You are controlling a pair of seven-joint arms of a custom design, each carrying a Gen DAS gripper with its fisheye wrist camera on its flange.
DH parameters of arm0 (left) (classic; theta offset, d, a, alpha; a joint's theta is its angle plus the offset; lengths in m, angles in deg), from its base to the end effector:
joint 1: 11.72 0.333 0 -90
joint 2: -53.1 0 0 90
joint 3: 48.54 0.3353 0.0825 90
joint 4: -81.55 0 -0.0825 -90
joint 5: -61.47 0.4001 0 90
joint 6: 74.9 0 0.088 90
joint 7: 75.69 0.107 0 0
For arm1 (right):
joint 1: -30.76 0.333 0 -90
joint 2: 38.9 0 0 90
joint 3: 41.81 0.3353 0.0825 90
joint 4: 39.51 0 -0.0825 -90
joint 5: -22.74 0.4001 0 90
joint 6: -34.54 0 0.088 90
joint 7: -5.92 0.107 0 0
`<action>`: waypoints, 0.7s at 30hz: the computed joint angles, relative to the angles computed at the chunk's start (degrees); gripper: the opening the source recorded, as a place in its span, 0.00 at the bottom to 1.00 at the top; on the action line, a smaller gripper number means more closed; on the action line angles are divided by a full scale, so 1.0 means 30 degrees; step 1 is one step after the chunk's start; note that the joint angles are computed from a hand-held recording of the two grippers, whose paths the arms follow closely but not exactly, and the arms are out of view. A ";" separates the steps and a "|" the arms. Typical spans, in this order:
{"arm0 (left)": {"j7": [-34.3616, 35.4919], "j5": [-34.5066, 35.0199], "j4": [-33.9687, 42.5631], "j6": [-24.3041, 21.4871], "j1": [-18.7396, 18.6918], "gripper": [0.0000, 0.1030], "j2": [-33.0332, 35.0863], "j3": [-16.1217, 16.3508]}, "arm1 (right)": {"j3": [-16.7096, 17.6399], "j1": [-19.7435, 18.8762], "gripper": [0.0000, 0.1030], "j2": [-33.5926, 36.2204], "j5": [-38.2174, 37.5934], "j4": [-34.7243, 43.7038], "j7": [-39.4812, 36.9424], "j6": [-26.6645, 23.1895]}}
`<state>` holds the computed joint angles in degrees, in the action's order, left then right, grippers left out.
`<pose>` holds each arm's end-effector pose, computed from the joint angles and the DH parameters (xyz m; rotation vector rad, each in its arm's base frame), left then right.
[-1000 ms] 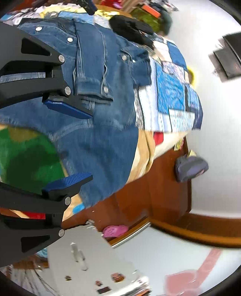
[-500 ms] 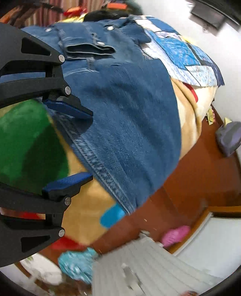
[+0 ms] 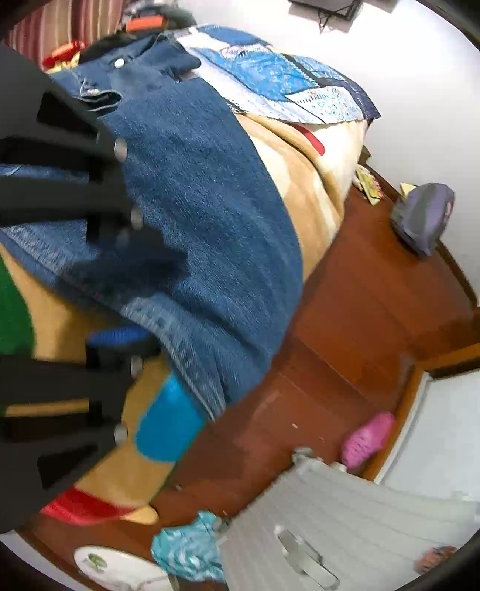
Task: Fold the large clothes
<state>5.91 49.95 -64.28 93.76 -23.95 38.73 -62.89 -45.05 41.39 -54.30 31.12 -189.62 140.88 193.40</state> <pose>0.4390 -0.2083 0.4392 -1.8021 2.0870 -0.8421 0.4537 0.0525 0.3931 -1.0425 2.5051 -0.0614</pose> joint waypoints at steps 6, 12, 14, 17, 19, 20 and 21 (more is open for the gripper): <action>0.0752 -0.1596 -0.0908 0.0243 -0.0659 0.66 -0.0561 0.0937 | 0.0768 -0.0248 0.10 -0.1568 -0.2507 0.0500 0.0615 -0.1590; 0.1808 -0.2643 -0.1463 0.0487 -0.1015 0.66 -0.1466 0.1366 | 0.1150 0.0964 0.08 -0.2995 -0.2365 0.1373 -0.0314 -0.0377; 0.2006 -0.2769 -0.1641 0.0721 -0.0961 0.66 -0.1803 0.1298 | 0.1786 0.1199 0.08 -0.2875 -0.3195 0.2058 -0.0371 -0.0257; 0.2237 -0.2711 -0.1834 0.0875 -0.0853 0.66 -0.2196 0.1190 | 0.2545 0.1843 0.08 -0.2288 -0.4279 0.3024 -0.0748 0.0125; 0.2314 -0.2667 -0.1962 0.0864 -0.0770 0.66 -0.2383 0.1142 | 0.2961 0.2349 0.08 -0.1784 -0.4876 0.3549 -0.1024 0.0230; 0.2343 -0.2679 -0.2020 0.0850 -0.0755 0.66 -0.2448 0.1150 | 0.2873 0.2841 0.08 -0.1521 -0.4717 0.3690 -0.1366 0.0370; 0.2437 -0.2770 -0.2075 0.0826 -0.0834 0.66 -0.2502 0.1248 | 0.2643 0.3346 0.08 -0.1275 -0.4357 0.3783 -0.1819 0.0501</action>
